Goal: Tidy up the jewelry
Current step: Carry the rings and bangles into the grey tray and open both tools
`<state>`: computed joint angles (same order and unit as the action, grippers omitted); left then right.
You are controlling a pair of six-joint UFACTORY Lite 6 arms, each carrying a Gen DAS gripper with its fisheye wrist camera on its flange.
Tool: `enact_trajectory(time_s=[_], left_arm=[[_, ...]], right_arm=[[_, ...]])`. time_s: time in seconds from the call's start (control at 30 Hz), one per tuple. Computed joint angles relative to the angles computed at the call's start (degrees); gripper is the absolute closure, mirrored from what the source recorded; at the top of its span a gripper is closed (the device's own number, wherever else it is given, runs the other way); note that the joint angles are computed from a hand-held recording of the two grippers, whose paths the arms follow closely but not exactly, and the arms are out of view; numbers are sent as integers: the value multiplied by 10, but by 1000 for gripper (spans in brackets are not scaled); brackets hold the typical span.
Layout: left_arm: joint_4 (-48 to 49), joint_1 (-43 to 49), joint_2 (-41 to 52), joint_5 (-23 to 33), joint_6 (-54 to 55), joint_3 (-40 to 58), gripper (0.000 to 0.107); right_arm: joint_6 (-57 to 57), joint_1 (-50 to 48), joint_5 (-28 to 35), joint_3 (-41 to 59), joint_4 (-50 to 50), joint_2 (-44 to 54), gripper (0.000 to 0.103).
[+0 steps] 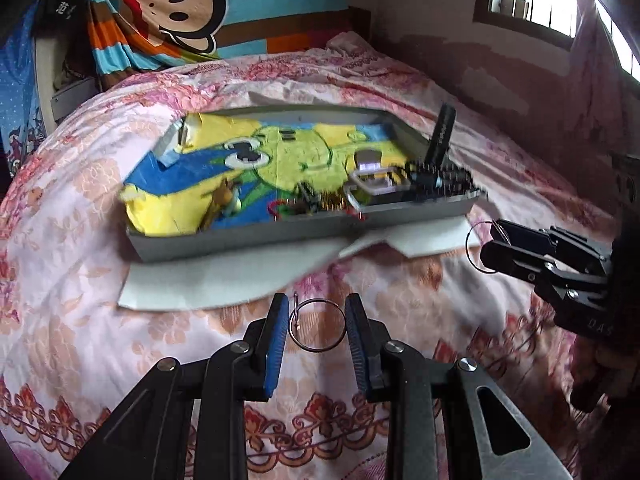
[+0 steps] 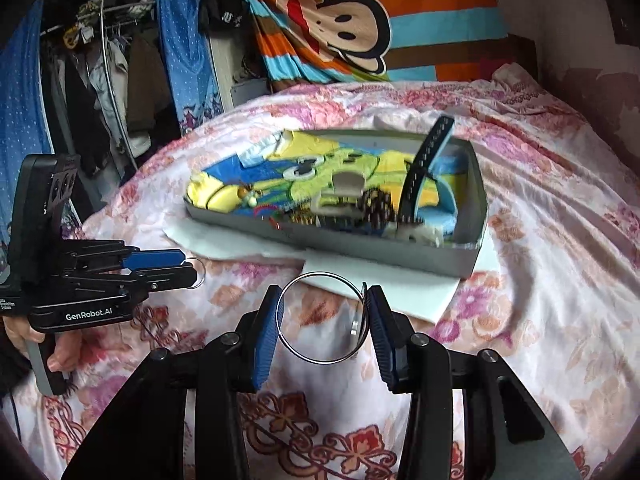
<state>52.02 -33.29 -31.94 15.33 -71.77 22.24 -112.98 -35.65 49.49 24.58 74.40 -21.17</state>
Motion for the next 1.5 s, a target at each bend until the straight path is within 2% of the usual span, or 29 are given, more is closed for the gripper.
enact_trajectory(time_s=[0.1, 0.2, 0.33, 0.47, 0.63, 0.77, 0.83, 0.93, 1.03, 1.1, 1.13, 1.17, 1.2, 1.23, 1.27, 1.3, 1.37, 1.5], left_arm=[[-7, 7, 35, 9, 15, 52, 80], [48, 8, 95, 14, -34, 115, 80], [231, 7, 200, 20, -224, 201, 80], [363, 10, 299, 41, -389, 269, 79], [441, 19, 370, 54, -504, 302, 79], [430, 36, 405, 40, -504, 316, 79], [391, 37, 420, 50, -473, 325, 79], [359, 43, 432, 47, -456, 331, 79], [367, 48, 428, 36, -476, 320, 79], [367, 49, 426, 32, -479, 315, 79], [366, 51, 422, 27, -479, 311, 77], [363, 52, 418, 21, -477, 308, 66], [362, 57, 408, 10, -479, 300, 53], [378, 55, 395, 14, -505, 287, 26], [411, 46, 373, 38, -555, 266, 19], [443, 37, 346, 58, -601, 244, 19], [462, 36, 303, 51, -620, 217, 16], [341, 9, 216, 80, -501, 190, 14]], right_arm=[[10, -3, 24, 32, 11, 6, 65], [6, -4, 40, 77, 48, 37, 65], [3, -6, 73, 149, 100, 109, 65], [-28, 13, 39, 197, 142, 172, 65], [-76, 47, -10, 225, 208, 257, 65], [-103, 72, -27, 241, 250, 319, 64], [-117, 81, -38, 243, 266, 339, 64], [-135, 85, -44, 240, 282, 349, 64], [-144, 86, -37, 241, 290, 355, 64], [-149, 82, -34, 234, 293, 351, 59], [-147, 76, -31, 230, 289, 347, 56], [-146, 73, -28, 228, 290, 343, 52], [-150, 70, -23, 223, 295, 340, 49], [-145, 63, -19, 220, 287, 332, 48], [-138, 58, -20, 214, 282, 318, 45], [-135, 57, -23, 210, 280, 309, 42], [-119, 50, -28, 202, 270, 283, 38], [-54, 16, -21, 186, 219, 209, 28]])
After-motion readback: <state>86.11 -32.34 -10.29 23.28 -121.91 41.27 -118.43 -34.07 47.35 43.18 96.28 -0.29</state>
